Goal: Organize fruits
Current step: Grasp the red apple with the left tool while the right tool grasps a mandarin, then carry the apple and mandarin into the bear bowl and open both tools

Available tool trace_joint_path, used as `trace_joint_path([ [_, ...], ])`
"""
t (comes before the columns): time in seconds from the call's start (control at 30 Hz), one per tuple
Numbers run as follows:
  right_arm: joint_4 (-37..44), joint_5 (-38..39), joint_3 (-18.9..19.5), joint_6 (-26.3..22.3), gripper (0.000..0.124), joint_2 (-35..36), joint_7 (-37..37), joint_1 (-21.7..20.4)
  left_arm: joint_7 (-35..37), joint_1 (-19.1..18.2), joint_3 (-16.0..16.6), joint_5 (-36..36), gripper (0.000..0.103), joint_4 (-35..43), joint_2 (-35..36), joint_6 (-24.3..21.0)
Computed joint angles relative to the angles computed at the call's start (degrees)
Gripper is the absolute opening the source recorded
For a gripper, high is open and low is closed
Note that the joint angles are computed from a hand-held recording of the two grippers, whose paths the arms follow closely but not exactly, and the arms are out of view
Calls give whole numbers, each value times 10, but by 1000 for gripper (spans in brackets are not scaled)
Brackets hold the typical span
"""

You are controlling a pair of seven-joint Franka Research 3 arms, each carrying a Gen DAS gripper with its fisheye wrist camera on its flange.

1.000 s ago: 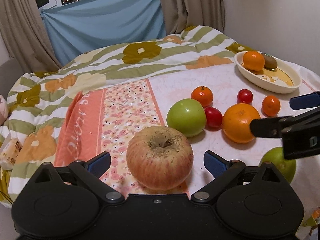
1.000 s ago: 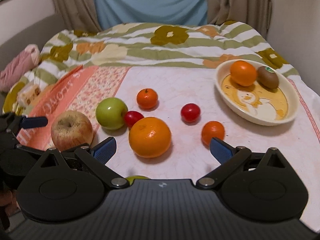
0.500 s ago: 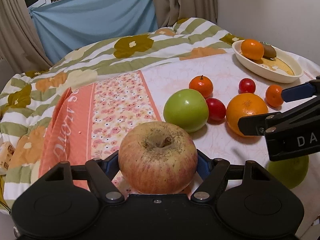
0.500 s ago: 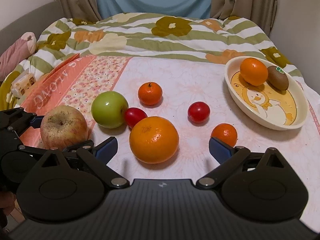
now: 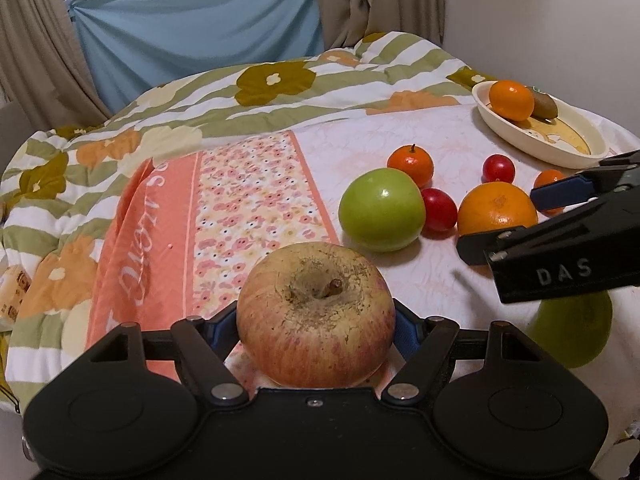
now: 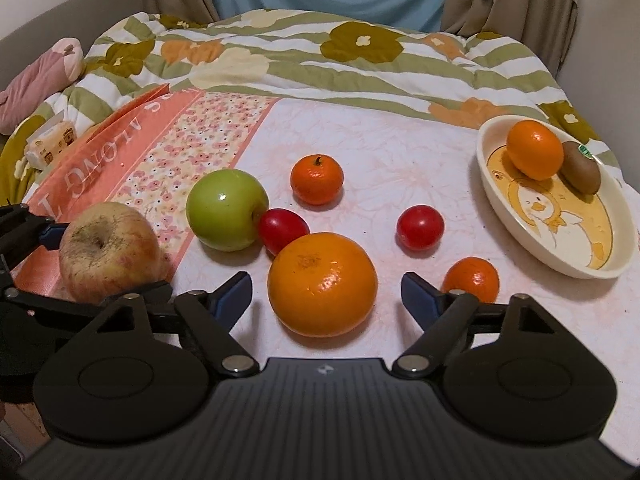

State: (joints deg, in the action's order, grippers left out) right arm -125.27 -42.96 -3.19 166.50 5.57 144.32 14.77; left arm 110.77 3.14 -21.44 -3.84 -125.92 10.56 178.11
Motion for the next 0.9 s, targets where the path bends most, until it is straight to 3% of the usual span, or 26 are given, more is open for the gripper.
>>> trace_joint_path([
  [0.3,10,31,-2,-9,91,14,-44,1,14,9,-7,-23,78,-10,-10,-4],
  [0.43,6,84,2,11,76,18,-102,-3,-3,-10,13,-18,78,-13,-15,-5],
  [0.9,-28,114,6,26,75,-30,-157,-10,-101,-62,69,36,78,-32,-54,-8],
])
